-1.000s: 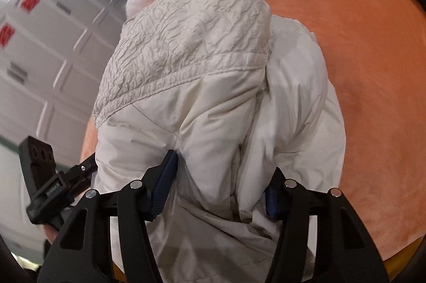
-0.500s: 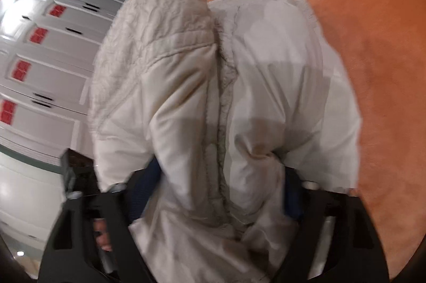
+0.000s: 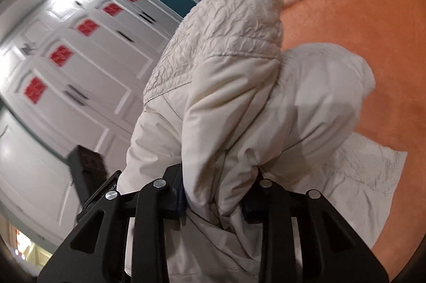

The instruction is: Fold large clothes

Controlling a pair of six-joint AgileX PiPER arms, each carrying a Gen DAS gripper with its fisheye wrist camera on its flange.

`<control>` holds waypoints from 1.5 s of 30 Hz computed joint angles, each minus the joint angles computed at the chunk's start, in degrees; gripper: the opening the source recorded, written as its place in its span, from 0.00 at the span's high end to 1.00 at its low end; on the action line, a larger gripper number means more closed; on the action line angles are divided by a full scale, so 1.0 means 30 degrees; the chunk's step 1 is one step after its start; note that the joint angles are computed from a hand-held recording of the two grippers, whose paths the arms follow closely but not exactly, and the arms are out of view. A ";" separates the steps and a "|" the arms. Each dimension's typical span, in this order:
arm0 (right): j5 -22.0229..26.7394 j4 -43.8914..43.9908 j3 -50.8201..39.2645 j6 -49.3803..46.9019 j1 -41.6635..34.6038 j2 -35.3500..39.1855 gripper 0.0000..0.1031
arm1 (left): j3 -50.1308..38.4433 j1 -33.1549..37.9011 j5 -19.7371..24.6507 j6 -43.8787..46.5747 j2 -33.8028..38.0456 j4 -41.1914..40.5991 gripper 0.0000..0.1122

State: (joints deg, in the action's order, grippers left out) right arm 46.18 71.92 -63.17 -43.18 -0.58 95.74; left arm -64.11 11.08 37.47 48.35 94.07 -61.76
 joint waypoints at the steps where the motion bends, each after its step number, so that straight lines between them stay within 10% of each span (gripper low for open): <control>1: -0.1544 -0.0261 -0.0526 0.0995 0.0998 0.0994 0.71 | -0.0681 -0.0357 -0.0412 -0.1419 0.0821 0.1910 0.49; 10: -0.5972 0.4801 1.0787 -0.3241 0.3062 -0.6977 0.85 | -0.0473 0.3269 0.4505 0.1469 0.0928 0.2476 0.39; 14: -0.7029 0.2888 1.1257 -0.1574 0.2760 -0.5773 0.58 | -0.1784 0.2653 0.4701 0.0338 0.2337 0.3956 0.29; 20: -0.4341 -0.1569 1.0908 0.2342 -0.1506 -0.7504 0.30 | -0.3424 0.3749 0.7464 -0.0631 0.5548 0.2485 0.24; 26: 0.1672 0.3492 0.9959 -0.4460 -0.5846 0.0735 0.16 | -0.2241 0.4389 0.8501 0.0010 0.6451 0.0614 0.22; 31: 0.3317 0.2831 0.8071 -0.5904 -0.5969 0.2680 0.37 | 0.0671 0.3955 0.6145 0.3005 0.4961 -0.1344 0.25; 37: -0.0525 -0.0800 0.2863 -0.3731 -0.1880 0.2283 0.47 | 0.5422 0.3812 0.2337 0.5458 0.2061 -0.5467 0.25; 41: -0.2154 -0.3476 0.0698 -0.2046 -0.0417 0.3289 0.42 | 0.6201 0.1886 -0.2717 0.6103 0.0873 -0.8022 0.23; 45: -0.0789 -0.2713 0.2467 -0.2443 -0.2480 0.2369 0.42 | 0.4662 -0.0481 -0.6602 0.4146 0.0773 -0.4071 0.13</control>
State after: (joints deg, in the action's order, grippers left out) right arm 43.81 63.78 -55.77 -50.51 -8.02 102.84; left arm -50.13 9.64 17.67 60.79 96.39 -73.98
